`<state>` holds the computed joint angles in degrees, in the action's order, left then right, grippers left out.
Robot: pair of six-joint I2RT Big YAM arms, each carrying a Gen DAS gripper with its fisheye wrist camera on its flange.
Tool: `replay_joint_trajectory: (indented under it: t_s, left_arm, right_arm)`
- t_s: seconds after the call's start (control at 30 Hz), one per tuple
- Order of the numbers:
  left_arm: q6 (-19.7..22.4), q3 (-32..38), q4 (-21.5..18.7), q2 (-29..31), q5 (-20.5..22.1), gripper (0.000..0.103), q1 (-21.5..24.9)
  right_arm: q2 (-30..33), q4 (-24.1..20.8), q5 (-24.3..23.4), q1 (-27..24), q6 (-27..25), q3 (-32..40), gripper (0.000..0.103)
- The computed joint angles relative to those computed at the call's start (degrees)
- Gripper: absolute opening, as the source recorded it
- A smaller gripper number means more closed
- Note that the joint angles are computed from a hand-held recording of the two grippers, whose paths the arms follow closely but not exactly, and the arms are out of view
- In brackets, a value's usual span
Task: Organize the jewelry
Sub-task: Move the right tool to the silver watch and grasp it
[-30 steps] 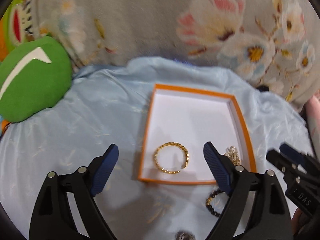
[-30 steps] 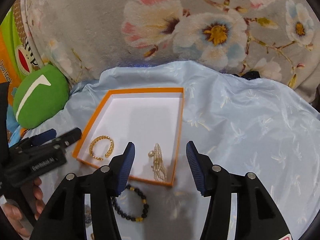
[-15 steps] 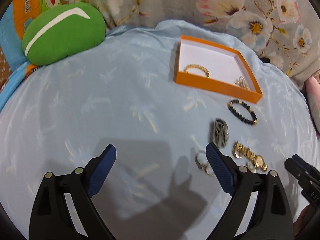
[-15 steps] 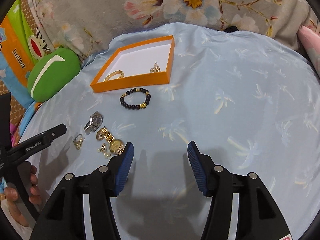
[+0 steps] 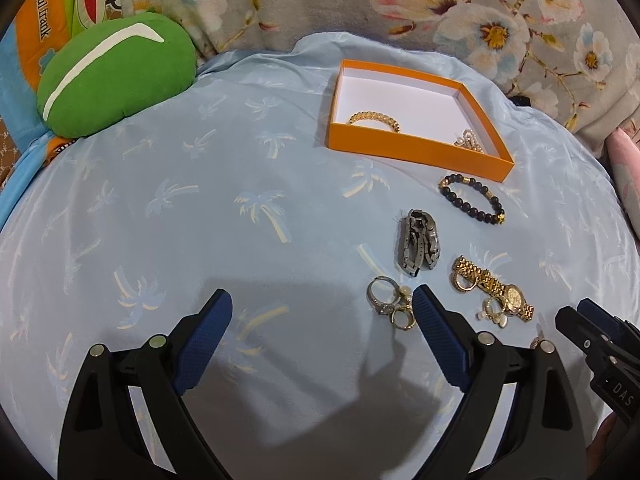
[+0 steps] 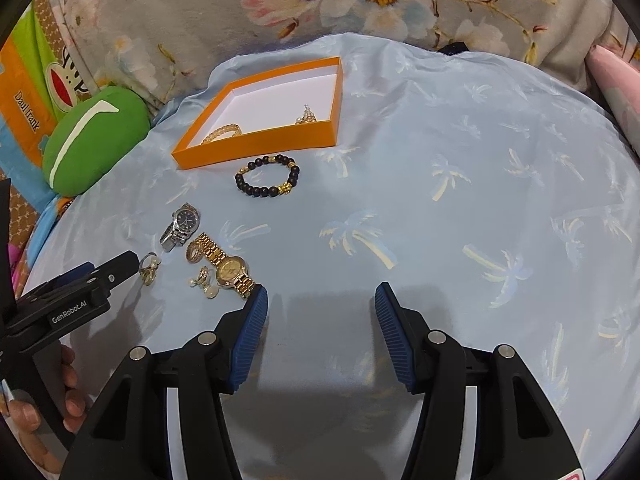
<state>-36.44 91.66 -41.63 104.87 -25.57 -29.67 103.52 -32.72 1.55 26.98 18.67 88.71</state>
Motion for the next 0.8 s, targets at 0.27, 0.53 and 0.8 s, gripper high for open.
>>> replay_joint_trajectory:
  t_s: [0.27,0.53,0.8]
  left_arm:
    - [-2.95,-2.50,0.61,-1.82,-1.83,0.091,0.54]
    - [-5.80,-5.69,1.93,-3.94,2.00,0.091,2.43]
    - [-7.39,-4.56,-1.99,-3.64,-3.68,0.091,2.03]
  right_arm:
    - [0.53,1.96,-0.39,2.27,0.51,1.65,0.055]
    - [2.60,-0.23,0.46,4.08,-0.49,4.38,0.050]
    - [9.65,-8.23,-1.94,5.37,-0.25,17.44,0.050]
